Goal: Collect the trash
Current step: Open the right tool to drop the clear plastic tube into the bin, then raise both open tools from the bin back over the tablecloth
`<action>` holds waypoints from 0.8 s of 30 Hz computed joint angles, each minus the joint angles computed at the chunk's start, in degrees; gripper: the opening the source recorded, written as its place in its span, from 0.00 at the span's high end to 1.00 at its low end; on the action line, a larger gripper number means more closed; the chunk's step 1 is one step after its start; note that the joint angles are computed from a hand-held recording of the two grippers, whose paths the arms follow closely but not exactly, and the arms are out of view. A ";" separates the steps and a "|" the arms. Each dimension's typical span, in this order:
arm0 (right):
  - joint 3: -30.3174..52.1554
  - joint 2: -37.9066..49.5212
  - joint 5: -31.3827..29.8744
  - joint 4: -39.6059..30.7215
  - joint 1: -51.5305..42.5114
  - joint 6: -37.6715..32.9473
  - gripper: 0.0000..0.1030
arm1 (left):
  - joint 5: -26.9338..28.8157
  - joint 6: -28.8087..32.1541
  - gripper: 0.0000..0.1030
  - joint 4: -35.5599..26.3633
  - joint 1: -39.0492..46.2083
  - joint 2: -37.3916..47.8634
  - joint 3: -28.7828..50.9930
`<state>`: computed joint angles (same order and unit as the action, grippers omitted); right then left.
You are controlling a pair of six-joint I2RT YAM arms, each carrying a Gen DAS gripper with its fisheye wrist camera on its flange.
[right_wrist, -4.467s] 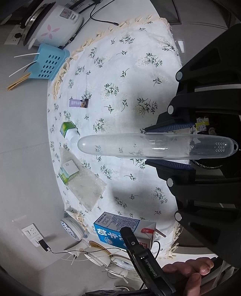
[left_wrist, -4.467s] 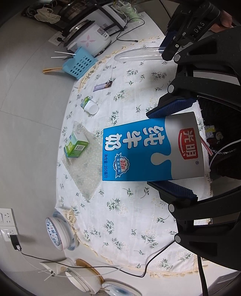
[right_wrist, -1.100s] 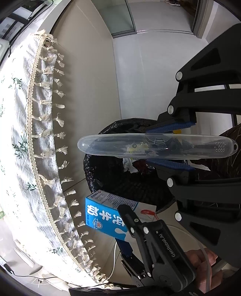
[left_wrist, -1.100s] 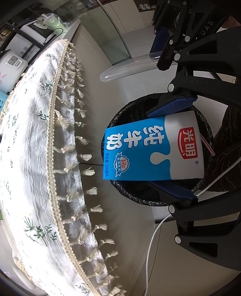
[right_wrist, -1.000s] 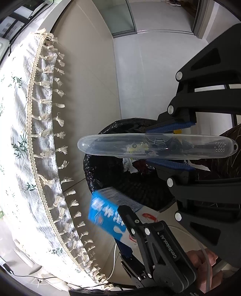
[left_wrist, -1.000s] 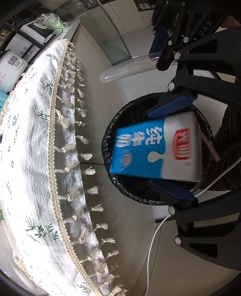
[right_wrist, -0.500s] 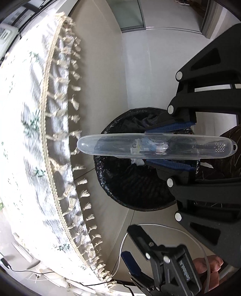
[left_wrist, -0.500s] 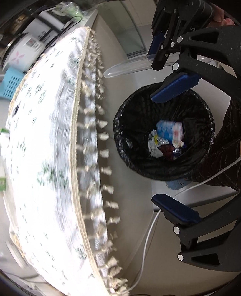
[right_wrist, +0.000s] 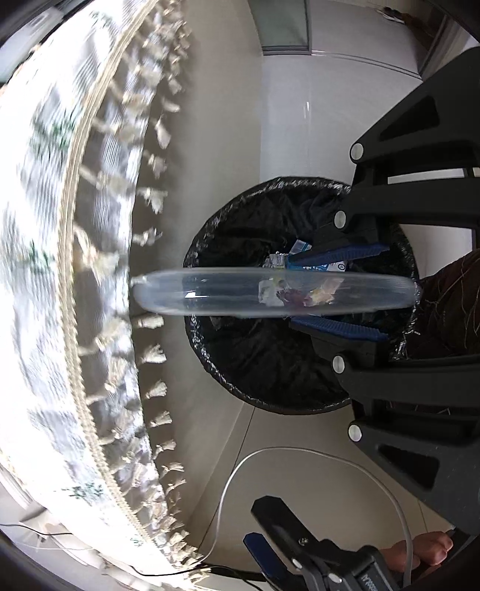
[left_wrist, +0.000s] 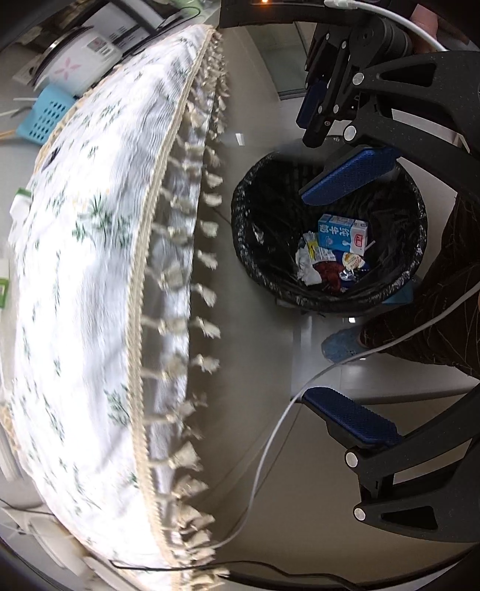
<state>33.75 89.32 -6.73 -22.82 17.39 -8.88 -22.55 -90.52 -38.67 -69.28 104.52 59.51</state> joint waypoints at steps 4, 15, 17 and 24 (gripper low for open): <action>-0.22 1.83 0.61 2.53 2.50 0.95 0.74 | -0.13 -1.77 0.06 0.04 -0.60 -0.67 -1.76; -1.85 -1.23 0.56 4.14 -1.06 -1.66 0.41 | 0.08 -2.15 0.06 1.13 -0.64 -1.30 -3.43; -1.91 -2.91 0.16 3.23 -2.16 -2.12 0.34 | 0.12 -1.66 0.06 1.31 -0.56 -0.97 -2.86; -1.37 -10.70 -0.55 -2.48 -5.47 -3.40 0.16 | -1.70 1.04 0.06 -1.46 -1.06 -1.37 0.46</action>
<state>32.39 78.62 -7.27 -25.30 11.91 -12.28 -24.25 -89.48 -40.13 -70.34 103.16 59.97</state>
